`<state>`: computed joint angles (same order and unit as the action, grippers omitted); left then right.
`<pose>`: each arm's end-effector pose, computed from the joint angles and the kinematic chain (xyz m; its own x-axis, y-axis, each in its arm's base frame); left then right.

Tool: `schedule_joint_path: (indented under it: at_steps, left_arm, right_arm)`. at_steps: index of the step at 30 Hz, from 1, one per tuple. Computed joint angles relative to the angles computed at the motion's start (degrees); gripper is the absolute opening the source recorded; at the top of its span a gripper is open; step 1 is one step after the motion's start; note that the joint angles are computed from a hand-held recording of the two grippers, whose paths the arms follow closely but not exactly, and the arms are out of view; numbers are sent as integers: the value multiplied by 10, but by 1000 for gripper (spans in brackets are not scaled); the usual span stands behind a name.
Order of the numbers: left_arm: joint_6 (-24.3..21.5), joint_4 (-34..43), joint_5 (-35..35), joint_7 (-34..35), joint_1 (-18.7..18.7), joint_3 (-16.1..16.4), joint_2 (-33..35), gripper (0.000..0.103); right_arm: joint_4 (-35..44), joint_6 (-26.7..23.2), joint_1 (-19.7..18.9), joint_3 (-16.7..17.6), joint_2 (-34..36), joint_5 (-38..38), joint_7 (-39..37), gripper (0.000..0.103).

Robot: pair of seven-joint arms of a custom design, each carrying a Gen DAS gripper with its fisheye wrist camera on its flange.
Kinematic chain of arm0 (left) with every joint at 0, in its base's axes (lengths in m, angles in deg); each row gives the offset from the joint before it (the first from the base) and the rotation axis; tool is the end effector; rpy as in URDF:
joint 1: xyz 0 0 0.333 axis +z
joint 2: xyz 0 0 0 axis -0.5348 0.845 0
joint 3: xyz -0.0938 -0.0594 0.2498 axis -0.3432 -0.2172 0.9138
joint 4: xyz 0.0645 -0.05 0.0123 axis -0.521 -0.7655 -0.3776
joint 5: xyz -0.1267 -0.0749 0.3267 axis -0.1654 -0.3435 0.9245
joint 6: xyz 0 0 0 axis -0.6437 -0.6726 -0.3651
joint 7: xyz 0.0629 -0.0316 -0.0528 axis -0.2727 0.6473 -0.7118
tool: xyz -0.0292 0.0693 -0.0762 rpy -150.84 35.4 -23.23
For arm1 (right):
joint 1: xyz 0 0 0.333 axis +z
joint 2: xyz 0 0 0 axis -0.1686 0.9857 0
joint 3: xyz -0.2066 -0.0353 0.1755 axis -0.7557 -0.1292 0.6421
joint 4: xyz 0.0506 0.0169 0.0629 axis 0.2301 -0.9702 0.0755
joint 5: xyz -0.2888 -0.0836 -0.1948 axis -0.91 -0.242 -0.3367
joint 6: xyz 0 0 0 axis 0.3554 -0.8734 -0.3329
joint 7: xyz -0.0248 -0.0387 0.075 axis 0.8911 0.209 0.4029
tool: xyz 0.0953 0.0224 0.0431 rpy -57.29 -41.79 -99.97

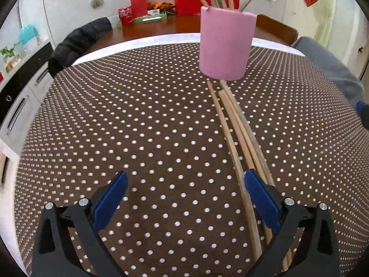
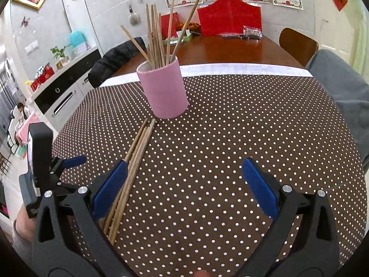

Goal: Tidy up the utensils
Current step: 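Return both open tools to the remaining chopstick pile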

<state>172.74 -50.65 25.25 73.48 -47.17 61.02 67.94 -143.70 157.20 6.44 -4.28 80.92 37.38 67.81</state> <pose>0.6953 -0.2474 0.4074 -0.1468 -0.9892 0.0035 -0.8229 0.1202 -0.5554 0.6716 0.1973 0.4442 0.2100 -0.9573 -0.1989 -0.7055 -0.0074 -0.7087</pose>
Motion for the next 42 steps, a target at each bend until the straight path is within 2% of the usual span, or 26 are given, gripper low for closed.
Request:
schedule_joint_path:
  at_steps: [6, 9, 14, 19, 23, 28, 32, 35, 38, 42]
  left_arm:
    - [3, 4, 21, -10, -6, 16, 2, 99]
    - [-25, 41, 1, 2, 7, 3, 24, 99]
    - [9, 9, -20, 3, 21, -5, 10, 99]
    - [34, -1, -43, 11, 36, -16, 8, 99]
    - [61, -48, -49, 9, 41, -18, -17, 99]
    - [72, -59, -34, 4, 31, -9, -25, 99]
    - [75, -69, -25, -1, 28, -7, -32, 99]
    - [82, -85, -27, -9, 30, -9, -41, 99]
    - [86, -93, -30, -11, 36, -12, -46, 99]
    - [86, -90, -27, -6, 36, -13, -44, 99]
  right_arm:
    - [36, -63, 17, -1, 29, -32, -23, 97]
    - [56, -89, 37, -12, 47, -60, -22, 97]
    - [79, -116, 57, -22, 67, -90, -15, 97]
    - [90, -129, 65, -26, 81, -108, -8, 97]
    - [90, -123, 68, -29, 84, -114, 0, 97]
    - [120, -137, 96, -62, 102, -160, 47, 97]
    - [176, -173, 86, -46, 132, -158, 47, 97]
    - [193, -179, 91, -50, 143, -165, 58, 97]
    - [195, -196, 96, -60, 144, -182, 62, 97]
    - [157, -176, 88, -52, 122, -181, 55, 97]
